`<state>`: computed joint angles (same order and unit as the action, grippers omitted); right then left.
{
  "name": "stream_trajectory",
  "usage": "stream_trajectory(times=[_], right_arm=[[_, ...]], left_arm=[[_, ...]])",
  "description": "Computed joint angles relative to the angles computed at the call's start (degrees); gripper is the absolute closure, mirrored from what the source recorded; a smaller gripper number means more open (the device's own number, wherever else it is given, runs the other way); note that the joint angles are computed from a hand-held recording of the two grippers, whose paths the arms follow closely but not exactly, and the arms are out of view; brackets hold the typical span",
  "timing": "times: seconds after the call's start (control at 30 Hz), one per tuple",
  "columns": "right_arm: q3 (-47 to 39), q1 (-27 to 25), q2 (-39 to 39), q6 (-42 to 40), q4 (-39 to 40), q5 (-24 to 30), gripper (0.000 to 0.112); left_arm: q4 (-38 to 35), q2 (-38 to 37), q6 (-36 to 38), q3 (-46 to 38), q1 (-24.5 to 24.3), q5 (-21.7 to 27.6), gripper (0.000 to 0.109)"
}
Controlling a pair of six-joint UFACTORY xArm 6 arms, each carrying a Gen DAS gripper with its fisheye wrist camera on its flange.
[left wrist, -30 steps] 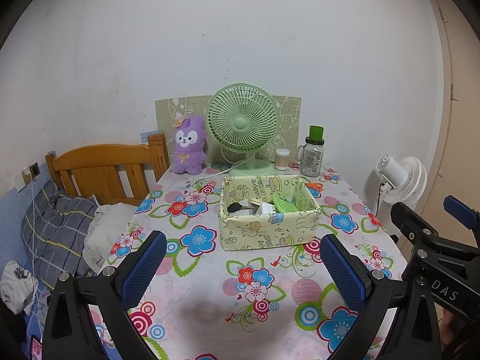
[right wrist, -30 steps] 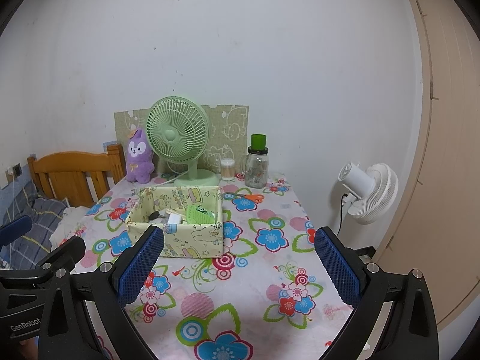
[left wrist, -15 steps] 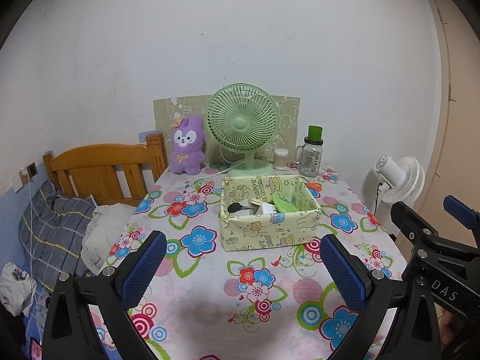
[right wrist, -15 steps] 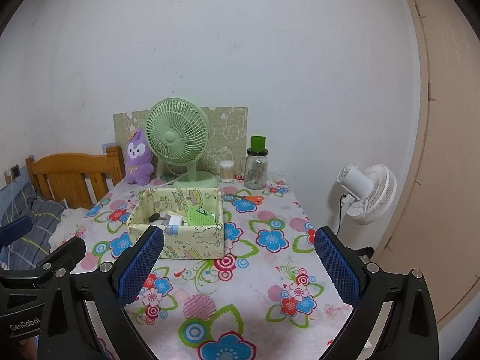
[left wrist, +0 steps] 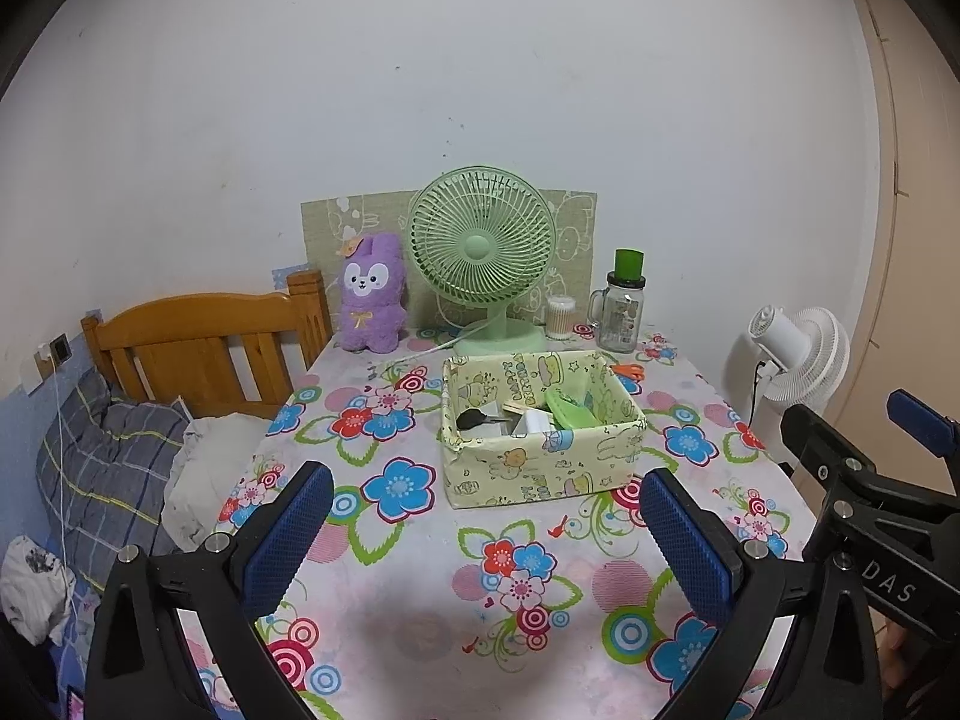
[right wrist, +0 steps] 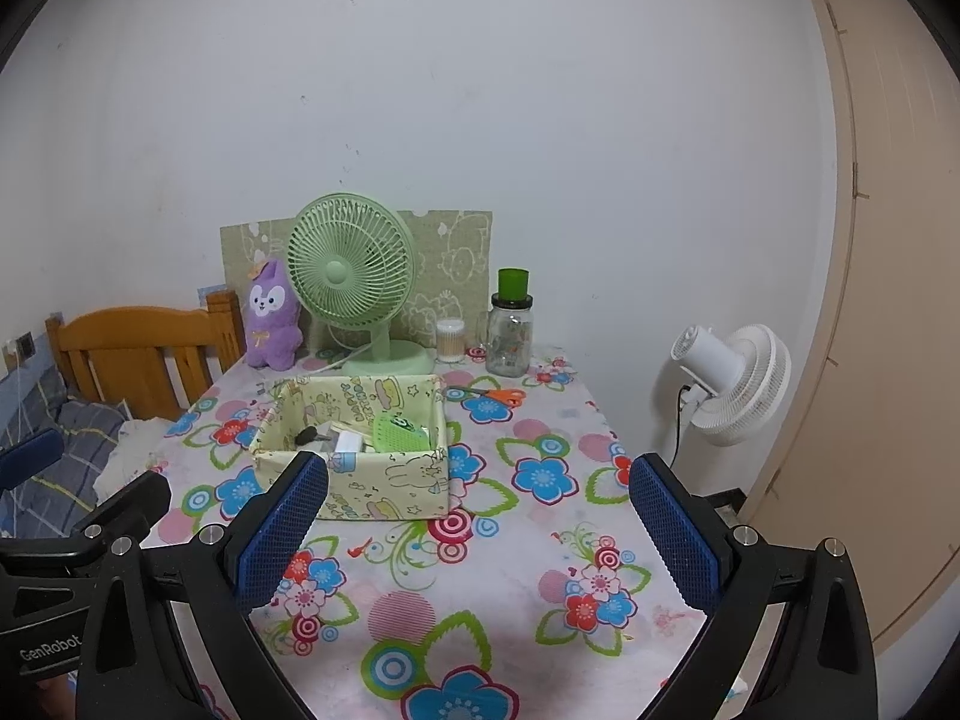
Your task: Organize rigid objects
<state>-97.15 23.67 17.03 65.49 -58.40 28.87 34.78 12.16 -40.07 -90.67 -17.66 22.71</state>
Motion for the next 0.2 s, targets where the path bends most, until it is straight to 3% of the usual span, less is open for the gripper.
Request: stream_trajectory(times=[0.2], right_arm=[[-1.01, 0.08, 0.76, -0.94, 0.50, 0.77, 0.011]], left_arm=[[-0.65, 0.11, 0.69, -0.15, 0.08, 0.01, 0.006]])
